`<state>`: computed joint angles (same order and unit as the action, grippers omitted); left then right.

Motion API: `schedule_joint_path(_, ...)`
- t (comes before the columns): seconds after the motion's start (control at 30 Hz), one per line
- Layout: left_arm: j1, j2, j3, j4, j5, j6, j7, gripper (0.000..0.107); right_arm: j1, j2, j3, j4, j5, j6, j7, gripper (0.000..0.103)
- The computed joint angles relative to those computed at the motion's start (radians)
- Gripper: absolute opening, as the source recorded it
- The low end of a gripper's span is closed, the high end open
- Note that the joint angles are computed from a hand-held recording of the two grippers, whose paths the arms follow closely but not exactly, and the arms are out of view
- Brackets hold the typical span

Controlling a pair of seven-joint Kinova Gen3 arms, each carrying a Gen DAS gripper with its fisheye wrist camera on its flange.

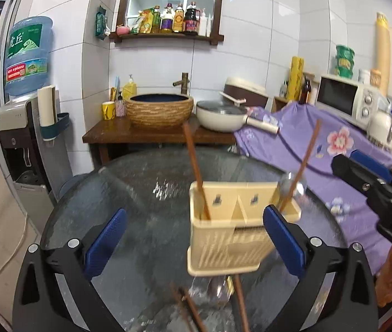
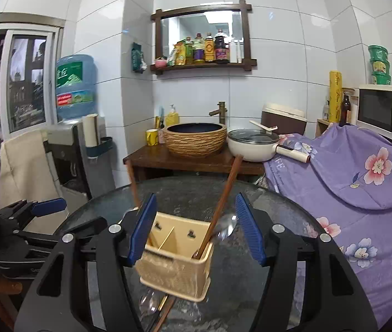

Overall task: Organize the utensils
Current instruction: 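Lower the chopstick into the basket and open the left tool while the right tool releases its chopstick, then move both tools back toward the remaining utensils on the table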

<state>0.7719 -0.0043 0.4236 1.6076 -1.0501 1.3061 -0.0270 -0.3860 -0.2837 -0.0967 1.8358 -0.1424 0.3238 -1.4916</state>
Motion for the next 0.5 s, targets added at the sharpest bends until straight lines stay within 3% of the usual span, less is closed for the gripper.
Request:
schedule_joint_path(0.23, 0.04, 0.033, -0.001, 0.08, 0.103, 0.109, 0.092, 0.097, -0.003, -0.024, -0.02, 0.116, -0.006, 0.085, -0.017, 0.063)
schedule_joint_path(0.4, 0.033, 0.022, -0.016, 0.167, 0.202, 0.038, 0.158, 0.096, 0.001, 0.023, -0.033, 0.169, -0.022, 0.14, -0.041, 0.063)
schedule_joint_path(0.5, 0.052, 0.053, -0.01, 0.184, 0.212, 0.058, 0.181, 0.086, 0.026, 0.051, -0.072, 0.189, -0.004, 0.153, -0.101, 0.063)
